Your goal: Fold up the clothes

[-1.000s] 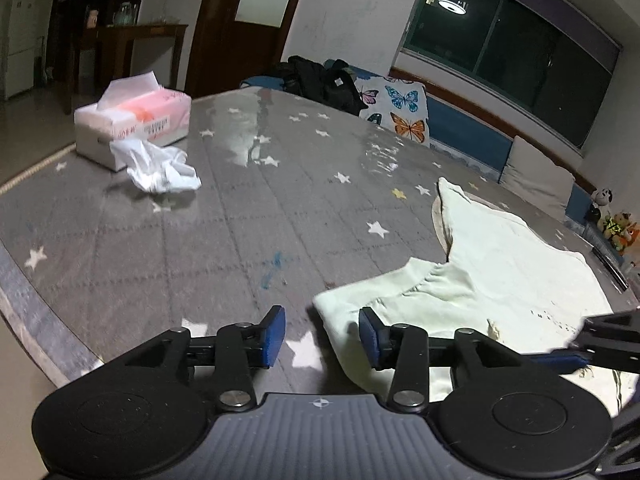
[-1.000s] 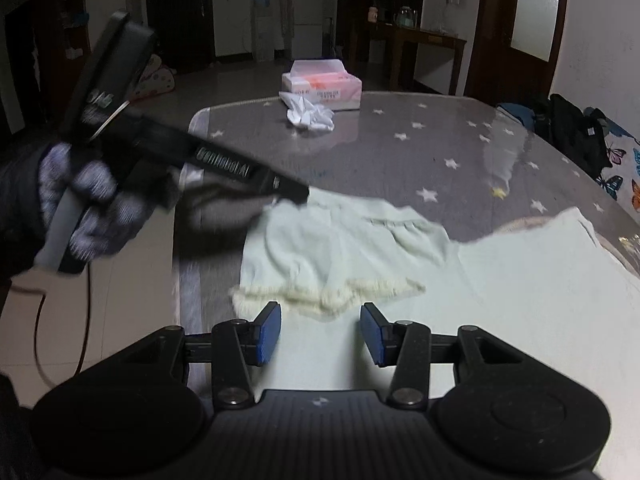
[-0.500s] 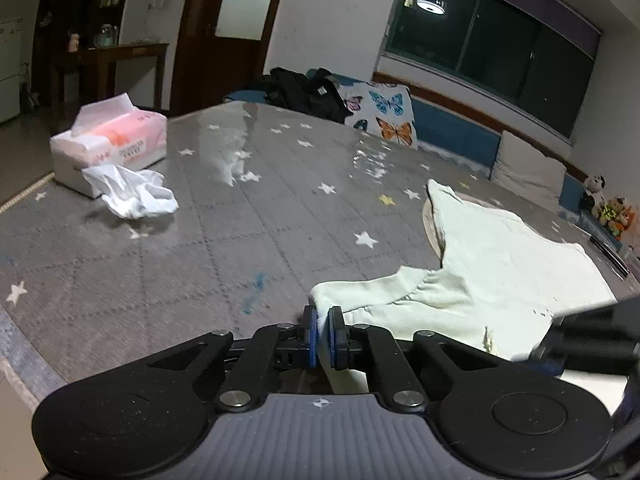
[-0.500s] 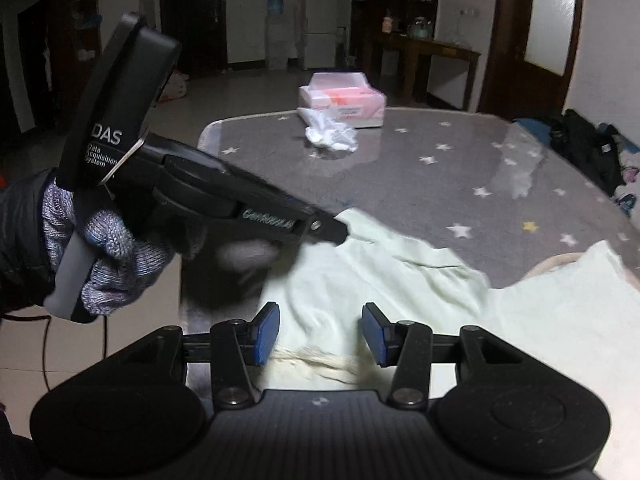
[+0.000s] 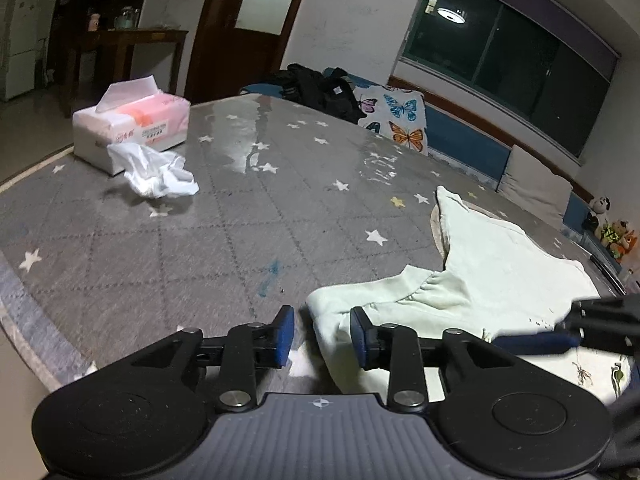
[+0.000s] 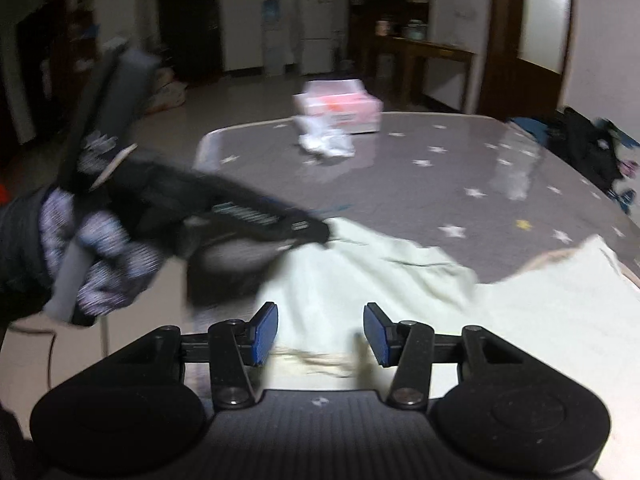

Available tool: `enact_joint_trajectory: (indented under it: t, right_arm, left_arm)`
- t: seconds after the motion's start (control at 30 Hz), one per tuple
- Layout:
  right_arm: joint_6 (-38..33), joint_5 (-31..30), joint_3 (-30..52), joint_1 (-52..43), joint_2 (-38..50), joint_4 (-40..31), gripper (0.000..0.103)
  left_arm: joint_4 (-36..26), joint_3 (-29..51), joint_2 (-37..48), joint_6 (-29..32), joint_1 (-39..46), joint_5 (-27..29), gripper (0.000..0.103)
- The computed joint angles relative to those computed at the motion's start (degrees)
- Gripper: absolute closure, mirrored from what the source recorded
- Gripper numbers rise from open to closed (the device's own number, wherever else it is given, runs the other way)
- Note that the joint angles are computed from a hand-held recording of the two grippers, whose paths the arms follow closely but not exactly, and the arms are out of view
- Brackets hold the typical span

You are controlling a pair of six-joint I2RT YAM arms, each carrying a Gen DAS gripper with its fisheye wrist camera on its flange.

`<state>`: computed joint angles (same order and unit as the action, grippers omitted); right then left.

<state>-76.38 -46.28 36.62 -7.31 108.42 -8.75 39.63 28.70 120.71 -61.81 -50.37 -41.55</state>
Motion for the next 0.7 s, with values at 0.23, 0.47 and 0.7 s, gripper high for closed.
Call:
enact_joint_trajectory:
  t: [0.23, 0.47, 0.7]
  right_arm:
    - [15.6, 3.1, 5.0, 3.0, 6.6, 9.3, 0.056]
    - [21.9, 3.1, 8.0, 4.9, 8.9, 10.6, 0.056]
    - [27.8, 6.7, 10.9, 8.9, 11.6, 13.2, 0.059]
  left_arm:
    - [-0.1, 1.1, 0.9, 1.2, 0.2, 1.1, 0.072]
    - [0.1, 1.5, 1.4, 2.9, 0.8, 1.2, 0.083]
    - [-1.7, 1.1, 0.1, 1.5, -0.1, 0.4, 0.079]
